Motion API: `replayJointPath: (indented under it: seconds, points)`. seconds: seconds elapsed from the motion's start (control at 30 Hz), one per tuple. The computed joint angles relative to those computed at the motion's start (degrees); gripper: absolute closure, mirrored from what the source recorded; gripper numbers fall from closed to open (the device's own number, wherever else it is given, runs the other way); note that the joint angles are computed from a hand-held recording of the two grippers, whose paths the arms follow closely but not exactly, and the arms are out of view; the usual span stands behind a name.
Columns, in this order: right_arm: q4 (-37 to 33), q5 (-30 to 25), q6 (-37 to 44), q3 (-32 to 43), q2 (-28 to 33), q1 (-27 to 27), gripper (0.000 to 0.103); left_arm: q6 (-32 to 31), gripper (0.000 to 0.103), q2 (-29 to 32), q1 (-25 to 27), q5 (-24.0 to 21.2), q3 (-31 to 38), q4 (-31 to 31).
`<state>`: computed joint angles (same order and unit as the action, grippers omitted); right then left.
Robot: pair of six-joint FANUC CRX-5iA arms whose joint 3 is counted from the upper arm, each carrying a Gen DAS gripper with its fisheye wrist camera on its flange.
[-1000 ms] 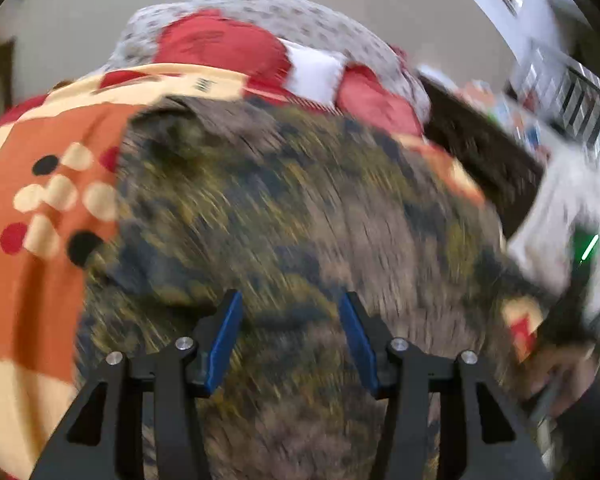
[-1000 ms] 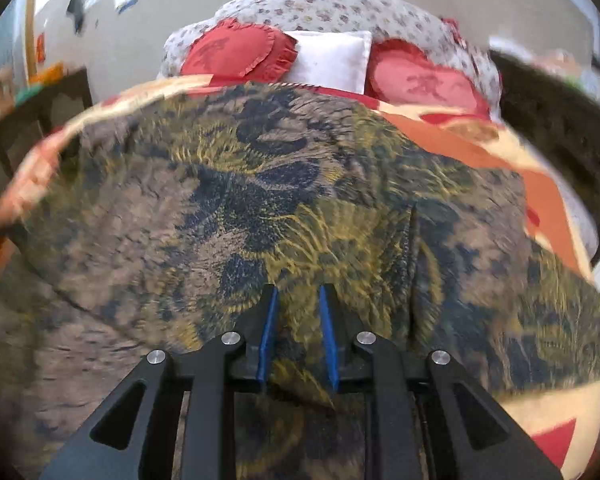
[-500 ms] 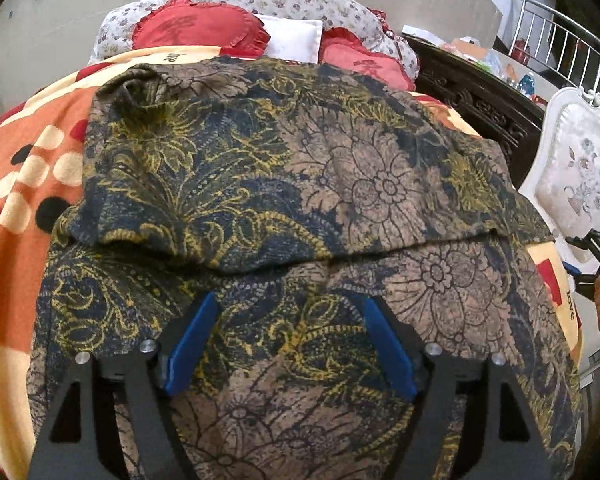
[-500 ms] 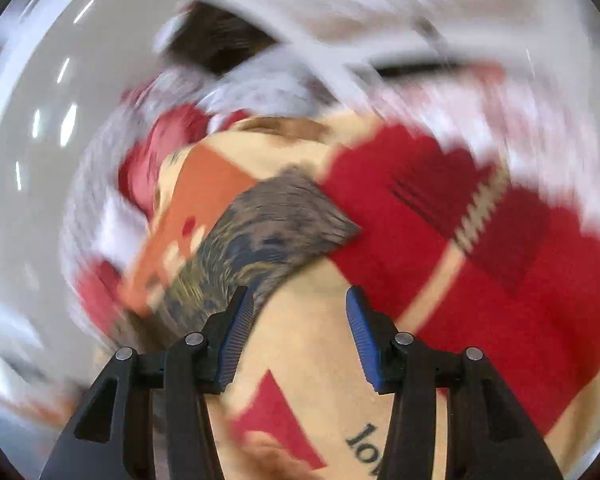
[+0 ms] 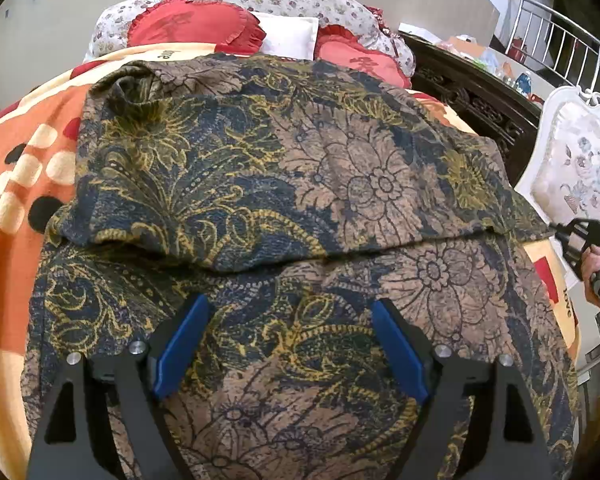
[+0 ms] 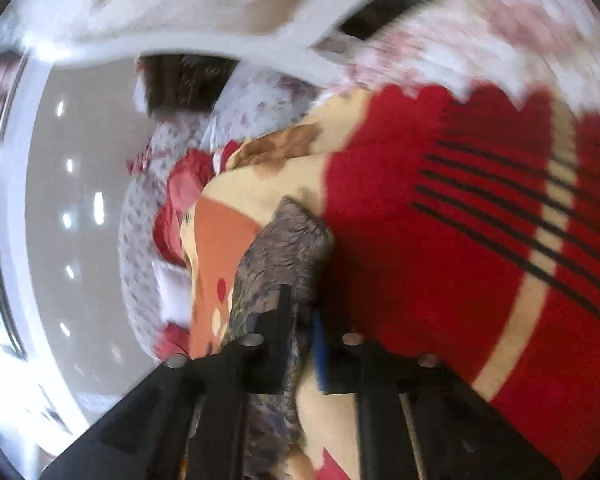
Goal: Fold small clothes
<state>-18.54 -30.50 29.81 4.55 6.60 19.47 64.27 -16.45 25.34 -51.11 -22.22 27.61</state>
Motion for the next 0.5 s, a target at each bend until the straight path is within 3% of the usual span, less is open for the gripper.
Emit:
replayJointPath:
  seconds: [0.13,0.27,0.4,0.5]
  points:
    - [14.5,1.3,1.8,2.4,-1.3,5.7,0.092,-0.3,0.016,-0.2,0.2,0.2,-0.3,0.5]
    - [12.1,1.1,22.0,10.5,0.0,12.7,0.093,3.1,0.017,0.3,-0.2,-1.1,2.6,-0.9]
    - [4.1,-3.5,42.3,19.0,4.3,20.1,0.093,4.2,0.016,-0.6,1.0,0.8,2.3,12.7]
    - [6.1,-7.7,45.6,20.2,7.3,25.5,0.093,5.3,0.013,2.6,0.1,-2.8,4.8,21.1]
